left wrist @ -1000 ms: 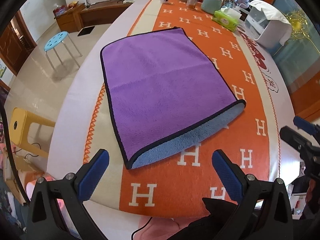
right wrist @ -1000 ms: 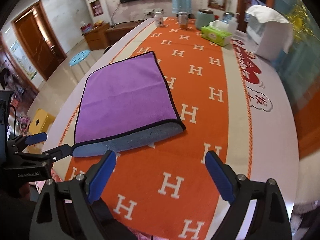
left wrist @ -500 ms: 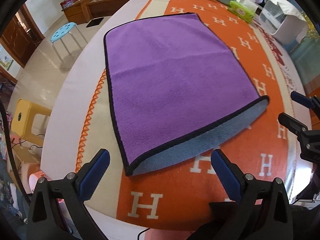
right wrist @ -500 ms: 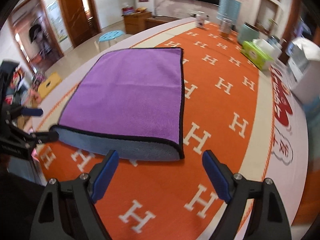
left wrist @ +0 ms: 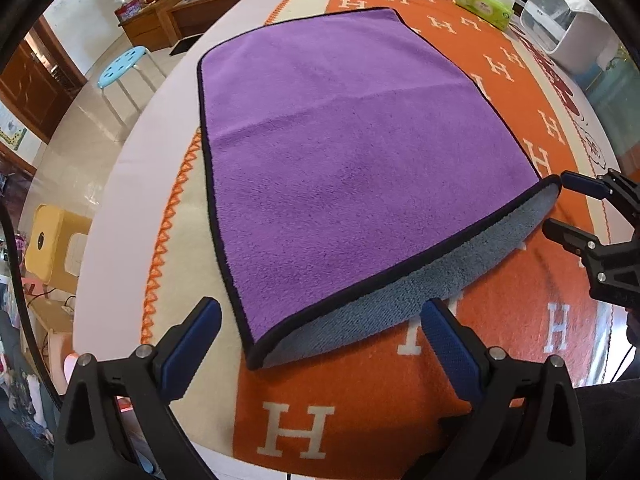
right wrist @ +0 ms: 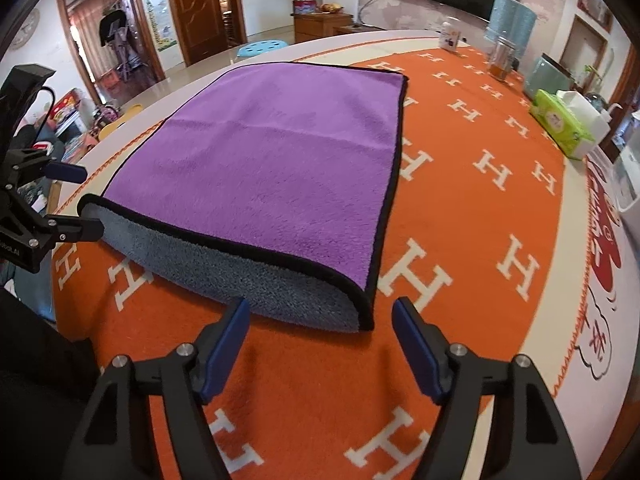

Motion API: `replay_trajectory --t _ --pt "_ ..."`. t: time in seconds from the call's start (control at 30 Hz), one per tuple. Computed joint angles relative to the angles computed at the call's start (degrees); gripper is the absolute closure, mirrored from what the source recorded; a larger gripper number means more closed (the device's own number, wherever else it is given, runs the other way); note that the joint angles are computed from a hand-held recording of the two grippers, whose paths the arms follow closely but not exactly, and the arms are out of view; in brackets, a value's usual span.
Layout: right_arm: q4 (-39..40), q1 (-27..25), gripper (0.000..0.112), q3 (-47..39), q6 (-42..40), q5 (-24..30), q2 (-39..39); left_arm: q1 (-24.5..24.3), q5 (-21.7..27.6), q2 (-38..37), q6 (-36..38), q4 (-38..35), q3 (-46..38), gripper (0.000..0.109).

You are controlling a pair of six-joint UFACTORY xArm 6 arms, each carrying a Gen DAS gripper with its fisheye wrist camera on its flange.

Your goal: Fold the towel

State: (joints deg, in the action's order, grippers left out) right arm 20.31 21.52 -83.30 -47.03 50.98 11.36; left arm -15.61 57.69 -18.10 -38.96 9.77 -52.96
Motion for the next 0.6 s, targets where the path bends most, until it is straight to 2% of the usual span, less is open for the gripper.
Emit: replay_trajectory --t 0.1,0.27,0.4,0.47,0.6 --pt "0.38 0.03 0.046 -0.39 -0.85 0.39 0.7 0.35 -0.52 0.71 0.02 -1.11 -0.05 0.014" --pt "2.35 -0.28 0.048 -1.17 -2.59 1.71 1.45 0.88 -1.65 1.36 -0.42 -3.9 0.07 0.022" --pt "2.55 -0.37 0.056 -1.35 -3.15 1.81 1.63 0.89 -2.09 1.49 -1.1 -5.08 0.41 0.03" --pt "2.51 -0.47 0.059 -1.47 -2.89 1.83 1.73 0.76 -2.04 1.59 -1.41 -5.07 0.37 0.039" --pt "2.68 -0.81 0.069 -1.79 -2.65 1.69 1.86 0.81 -2.12 1.27 -1.82 -5.86 0.68 0.051"
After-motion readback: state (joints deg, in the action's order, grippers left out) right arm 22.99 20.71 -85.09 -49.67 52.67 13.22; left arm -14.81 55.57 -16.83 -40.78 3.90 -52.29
